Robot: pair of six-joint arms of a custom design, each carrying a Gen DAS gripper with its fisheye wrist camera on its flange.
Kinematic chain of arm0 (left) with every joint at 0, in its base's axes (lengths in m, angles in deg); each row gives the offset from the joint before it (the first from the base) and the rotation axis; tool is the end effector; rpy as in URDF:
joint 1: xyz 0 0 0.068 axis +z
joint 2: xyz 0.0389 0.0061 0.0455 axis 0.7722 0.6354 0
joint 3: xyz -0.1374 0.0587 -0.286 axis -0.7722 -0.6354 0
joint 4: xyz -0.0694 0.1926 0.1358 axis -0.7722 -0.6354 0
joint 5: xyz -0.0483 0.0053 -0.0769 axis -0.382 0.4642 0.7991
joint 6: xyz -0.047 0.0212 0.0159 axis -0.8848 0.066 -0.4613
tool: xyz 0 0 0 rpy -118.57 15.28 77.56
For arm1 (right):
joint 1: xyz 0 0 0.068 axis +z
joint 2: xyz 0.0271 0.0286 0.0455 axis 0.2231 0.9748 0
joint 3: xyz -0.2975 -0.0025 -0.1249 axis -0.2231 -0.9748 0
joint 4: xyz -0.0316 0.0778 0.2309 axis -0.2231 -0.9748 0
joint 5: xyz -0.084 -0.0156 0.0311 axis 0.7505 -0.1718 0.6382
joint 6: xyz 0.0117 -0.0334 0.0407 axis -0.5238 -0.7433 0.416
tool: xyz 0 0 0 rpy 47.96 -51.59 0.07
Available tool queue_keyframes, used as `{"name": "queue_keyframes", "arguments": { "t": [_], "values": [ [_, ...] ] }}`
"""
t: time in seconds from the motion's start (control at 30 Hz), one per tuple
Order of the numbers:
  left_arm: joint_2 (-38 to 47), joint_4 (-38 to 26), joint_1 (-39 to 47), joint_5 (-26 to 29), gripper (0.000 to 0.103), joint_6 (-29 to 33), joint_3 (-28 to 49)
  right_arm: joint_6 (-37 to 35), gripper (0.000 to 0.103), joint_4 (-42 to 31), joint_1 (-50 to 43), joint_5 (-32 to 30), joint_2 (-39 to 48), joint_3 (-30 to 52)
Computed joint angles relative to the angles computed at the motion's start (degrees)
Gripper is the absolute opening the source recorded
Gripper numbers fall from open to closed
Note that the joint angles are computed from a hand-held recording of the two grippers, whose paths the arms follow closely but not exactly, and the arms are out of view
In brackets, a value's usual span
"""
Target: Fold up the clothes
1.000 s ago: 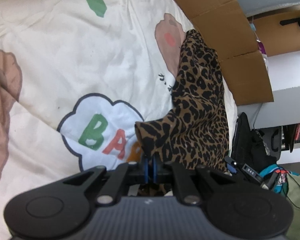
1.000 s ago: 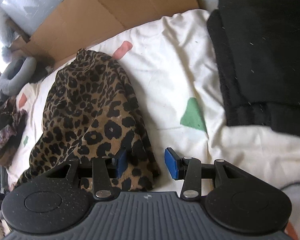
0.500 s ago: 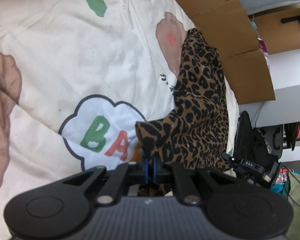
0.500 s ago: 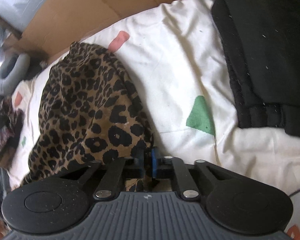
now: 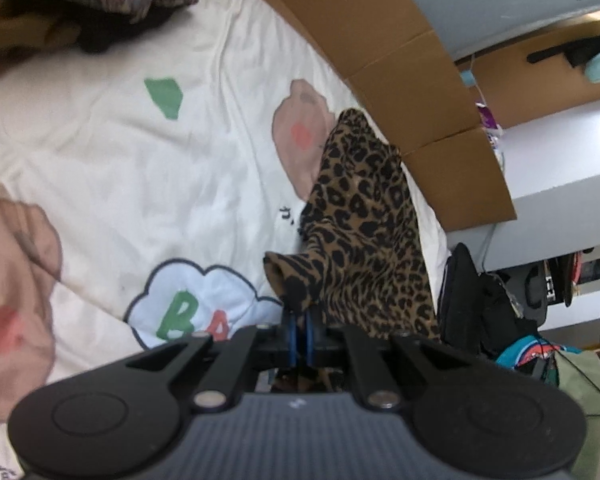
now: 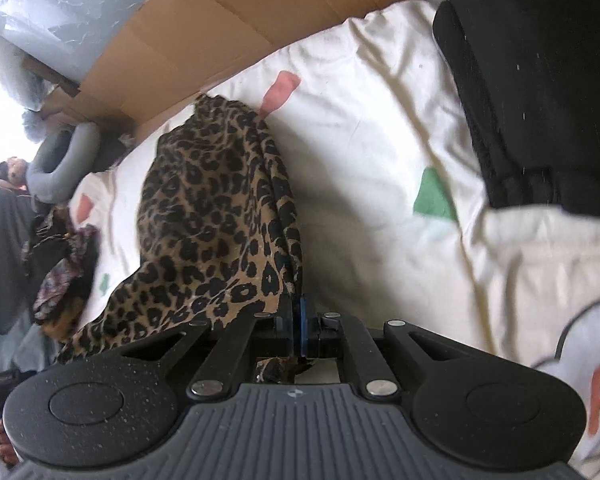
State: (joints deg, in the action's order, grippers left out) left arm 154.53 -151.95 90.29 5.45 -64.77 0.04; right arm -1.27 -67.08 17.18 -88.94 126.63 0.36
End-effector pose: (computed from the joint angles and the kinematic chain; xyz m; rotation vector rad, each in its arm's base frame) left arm 0.2086 0.1405 0.2901 -0.5129 2.5478 -0.9507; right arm 0.3510 0.0451 0.2291 0.0418 2.6605 0.8400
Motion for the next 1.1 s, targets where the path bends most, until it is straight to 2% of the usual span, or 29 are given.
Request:
{"name": "queue_keyframes", "arguments": {
  "t": [0.23, 0.33, 0.63, 0.8, 0.9, 1.1],
  "values": [
    [2.27, -8.77, 4.61, -1.43, 0.005, 7.79, 4.88, -0.34, 0.0, -3.02, 0.74, -3.79, -3.63, -3.65],
    [3.8, -11.97, 5.95, -4.22, 0.005, 11.72, 6.9, -0.67, 0.0, -4.97, 0.88, -5.65, -4.52, -4.55],
    [4.93, -17.54, 10.02, -8.11, 0.005, 18.96, 7.91, -4.5, 0.0, -12.83, 1.22, -8.71, -5.54, -5.77],
    [5.06, -19.75, 13.37, -9.66, 0.005, 21.74, 8.27, -3.85, 0.0, -14.31, 1.74, -9.98, -6.63, -7.07],
    [4.68, -18.8, 14.2, -10.47, 0.005, 22.67, 6.68, -5.05, 0.0, -15.38, 2.76, -9.33, -7.18, -7.83],
    [5.62, -9.6, 14.2, -13.27, 0.005, 20.44, -1.53, -4.96, 0.0, -12.82, 4.39, -6.25, -3.29, -9.28]
  ]
}}
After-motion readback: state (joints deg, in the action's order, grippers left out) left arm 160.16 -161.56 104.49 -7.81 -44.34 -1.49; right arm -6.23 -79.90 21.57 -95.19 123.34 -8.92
